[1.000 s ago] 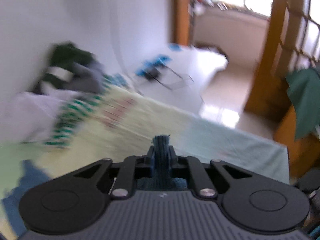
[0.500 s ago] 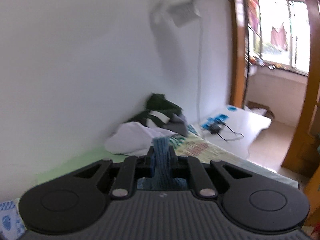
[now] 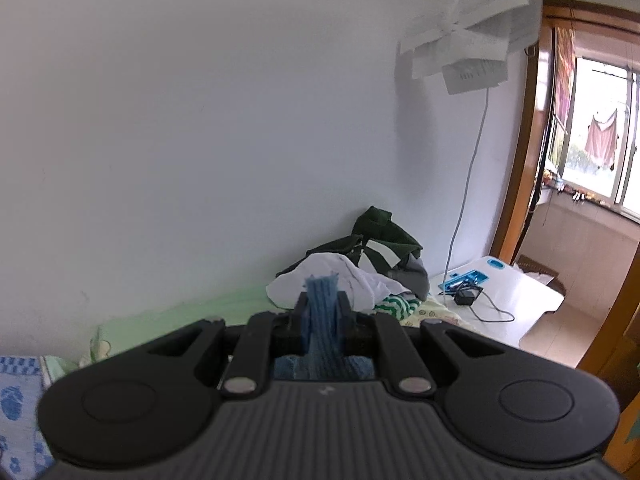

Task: Fold clothes

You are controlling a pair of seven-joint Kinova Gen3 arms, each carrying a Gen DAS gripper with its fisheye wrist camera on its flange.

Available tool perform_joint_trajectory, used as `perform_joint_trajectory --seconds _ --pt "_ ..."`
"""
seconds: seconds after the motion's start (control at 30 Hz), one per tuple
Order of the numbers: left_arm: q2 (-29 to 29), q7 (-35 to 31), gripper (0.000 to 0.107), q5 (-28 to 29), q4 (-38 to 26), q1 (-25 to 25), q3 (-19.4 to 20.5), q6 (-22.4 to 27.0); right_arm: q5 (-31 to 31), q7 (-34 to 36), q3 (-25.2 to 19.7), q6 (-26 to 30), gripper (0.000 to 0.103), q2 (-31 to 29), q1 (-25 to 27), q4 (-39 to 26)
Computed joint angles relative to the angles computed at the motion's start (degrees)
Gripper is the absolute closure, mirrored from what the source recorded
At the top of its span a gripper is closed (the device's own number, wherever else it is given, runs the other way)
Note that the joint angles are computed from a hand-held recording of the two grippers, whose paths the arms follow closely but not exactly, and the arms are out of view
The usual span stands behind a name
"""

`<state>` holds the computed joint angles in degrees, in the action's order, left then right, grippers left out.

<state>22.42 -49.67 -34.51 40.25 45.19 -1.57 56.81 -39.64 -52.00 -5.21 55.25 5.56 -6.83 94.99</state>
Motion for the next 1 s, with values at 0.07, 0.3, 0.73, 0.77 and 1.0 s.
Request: perform_joint_trajectory --seconds 0.07,0.3,0.73,0.77,1.0 --pt "-1.1 0.3 0.100 1.2 2.5 -1.4 0.4 -2.5 2.3 0.9 -2.8 0.2 0.061 -0.5 1.7 -0.4" --pt "-2.5 1.9 0.100 2.0 7.0 -3.2 1.3 -4.7 -4.8 9.6 -2.1 -5.9 0.052 -8.2 5.8 4.7" --pt "-0.4 7.9 0.100 -1.3 7.4 -3.6 -1.6 -7.9 -4.0 16.5 -4.0 -6.3 0.099 -2.9 4.4 2.0" --pt "-0.6 9.0 0.100 -1.1 9.0 -4.3 -1.7 -9.6 -4.1 18.0 -5.9 -4.5 0.099 -2.4 6.3 1.2" --pt "-1.6 12.3 0.100 5.0 16.4 -9.8 0.1 -16.8 -1.0 22.7 -9.2 0.7 0.080 2.3 7.5 -2.6"
